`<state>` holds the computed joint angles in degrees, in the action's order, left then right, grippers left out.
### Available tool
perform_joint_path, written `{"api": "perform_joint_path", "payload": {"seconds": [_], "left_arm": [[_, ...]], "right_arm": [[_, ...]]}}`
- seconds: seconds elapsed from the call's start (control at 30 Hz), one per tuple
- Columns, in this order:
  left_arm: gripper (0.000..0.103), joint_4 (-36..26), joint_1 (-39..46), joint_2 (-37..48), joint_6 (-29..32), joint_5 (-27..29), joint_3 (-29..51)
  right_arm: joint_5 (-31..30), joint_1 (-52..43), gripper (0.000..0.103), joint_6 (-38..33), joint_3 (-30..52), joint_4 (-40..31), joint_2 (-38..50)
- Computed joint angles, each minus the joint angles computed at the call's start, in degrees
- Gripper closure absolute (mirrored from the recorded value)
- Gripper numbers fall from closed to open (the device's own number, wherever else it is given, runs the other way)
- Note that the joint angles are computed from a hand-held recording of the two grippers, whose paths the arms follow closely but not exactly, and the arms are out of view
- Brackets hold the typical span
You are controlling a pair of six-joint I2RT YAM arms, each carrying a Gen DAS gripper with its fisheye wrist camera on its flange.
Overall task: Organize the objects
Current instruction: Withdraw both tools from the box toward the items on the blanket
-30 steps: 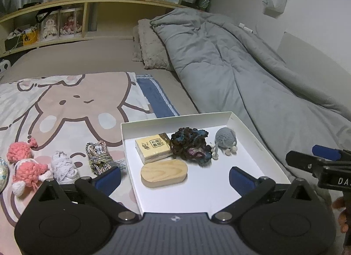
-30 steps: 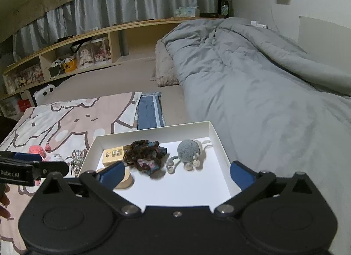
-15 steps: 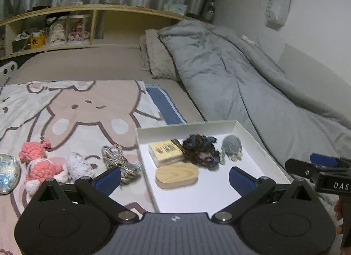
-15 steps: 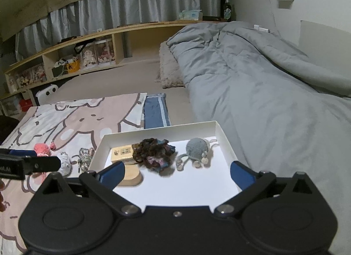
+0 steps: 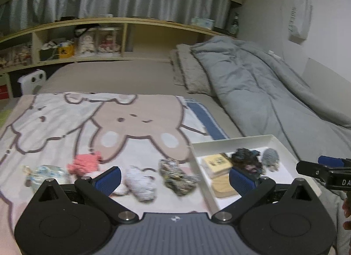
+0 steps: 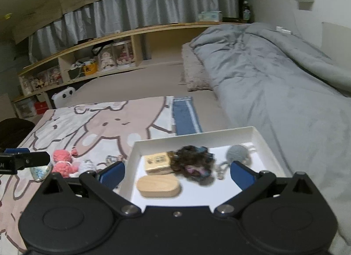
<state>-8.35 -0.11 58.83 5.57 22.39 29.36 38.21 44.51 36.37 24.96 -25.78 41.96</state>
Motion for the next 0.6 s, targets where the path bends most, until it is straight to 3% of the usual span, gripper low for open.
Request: {"api": "perform_joint_path", "payload": {"seconds": [0.37, 0.6], "left_arm": [[0.000, -1.0, 16.2, 6.1, 8.6, 7.1, 4.2], [0.000, 0.5, 24.0, 12.0, 10.1, 10.7, 6.7]], "right_arm": [[-2.4, 2.8, 0.000, -0.8, 4.8, 16.4, 19.6], [-3.3, 3.5, 0.000, -0.4, 7.8, 24.1, 29.7]]}}
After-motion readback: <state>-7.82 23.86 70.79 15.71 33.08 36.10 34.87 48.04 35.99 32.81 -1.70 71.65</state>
